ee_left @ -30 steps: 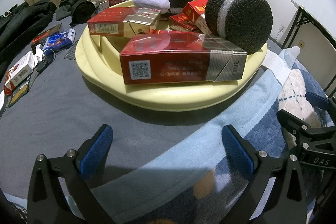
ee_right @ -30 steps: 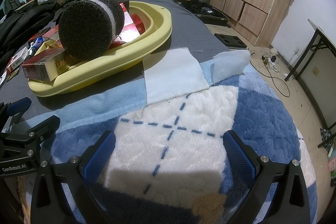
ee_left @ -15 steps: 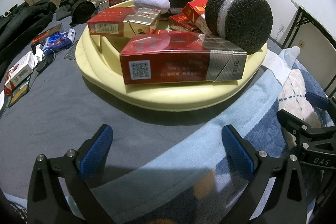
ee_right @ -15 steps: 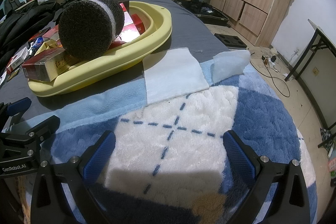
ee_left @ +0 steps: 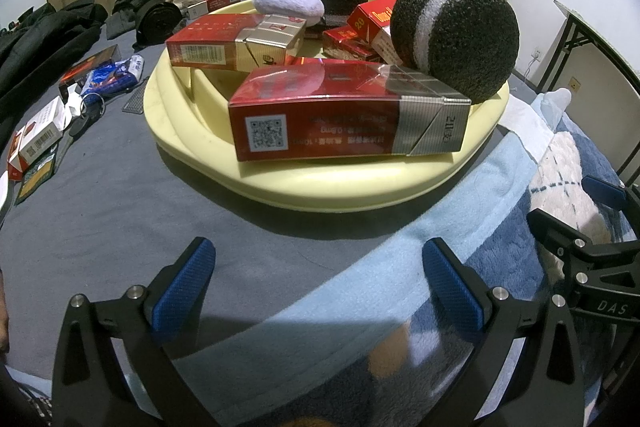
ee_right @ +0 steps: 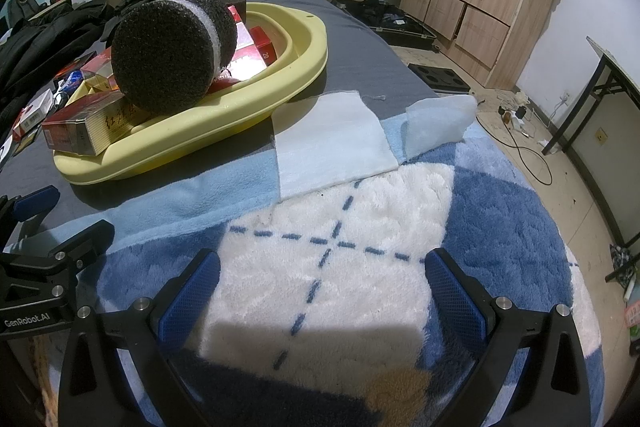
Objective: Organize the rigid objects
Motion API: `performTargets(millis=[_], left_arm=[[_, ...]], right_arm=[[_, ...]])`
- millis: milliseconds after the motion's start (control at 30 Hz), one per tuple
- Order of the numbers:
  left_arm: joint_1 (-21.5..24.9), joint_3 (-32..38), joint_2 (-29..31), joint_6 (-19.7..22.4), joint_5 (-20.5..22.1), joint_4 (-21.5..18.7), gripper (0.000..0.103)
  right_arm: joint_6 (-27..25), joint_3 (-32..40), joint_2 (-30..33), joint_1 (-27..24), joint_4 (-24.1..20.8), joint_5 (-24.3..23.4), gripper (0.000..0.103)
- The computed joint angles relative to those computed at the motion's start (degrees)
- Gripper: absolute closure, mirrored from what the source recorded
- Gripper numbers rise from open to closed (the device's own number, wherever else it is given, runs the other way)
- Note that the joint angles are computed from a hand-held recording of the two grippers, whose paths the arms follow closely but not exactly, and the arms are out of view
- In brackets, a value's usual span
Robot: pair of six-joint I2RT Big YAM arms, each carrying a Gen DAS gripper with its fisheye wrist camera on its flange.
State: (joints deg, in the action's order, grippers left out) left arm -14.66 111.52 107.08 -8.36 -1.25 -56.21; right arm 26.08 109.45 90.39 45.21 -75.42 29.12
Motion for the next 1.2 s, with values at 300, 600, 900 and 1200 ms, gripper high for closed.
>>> performTargets(millis=[300,600,900,1200], left_arm=[[0.03,-0.27,-0.1,-0.18,0.29,0.24,0.0],[0.11,-0.06,-0.09,0.01,0.19,0.0,0.0],[0.13,-0.25,-0.17,-0.05,0.29,0.16,0.0],[0.08,-0.19,-0.13,-0.07,0.25,0.11,0.0]], right_arm=[[0.16,-0.21,-0.12,0.14,0.08,-0.02,0.0],[0.04,-0.06,-0.04,0.13,-0.02,-0.01,0.0],[0.37,0.26,0.16,0.5,-0.3,0.28,0.0],[0.18,0.2,0.0,0.3,-0.38,0.06,0.0]])
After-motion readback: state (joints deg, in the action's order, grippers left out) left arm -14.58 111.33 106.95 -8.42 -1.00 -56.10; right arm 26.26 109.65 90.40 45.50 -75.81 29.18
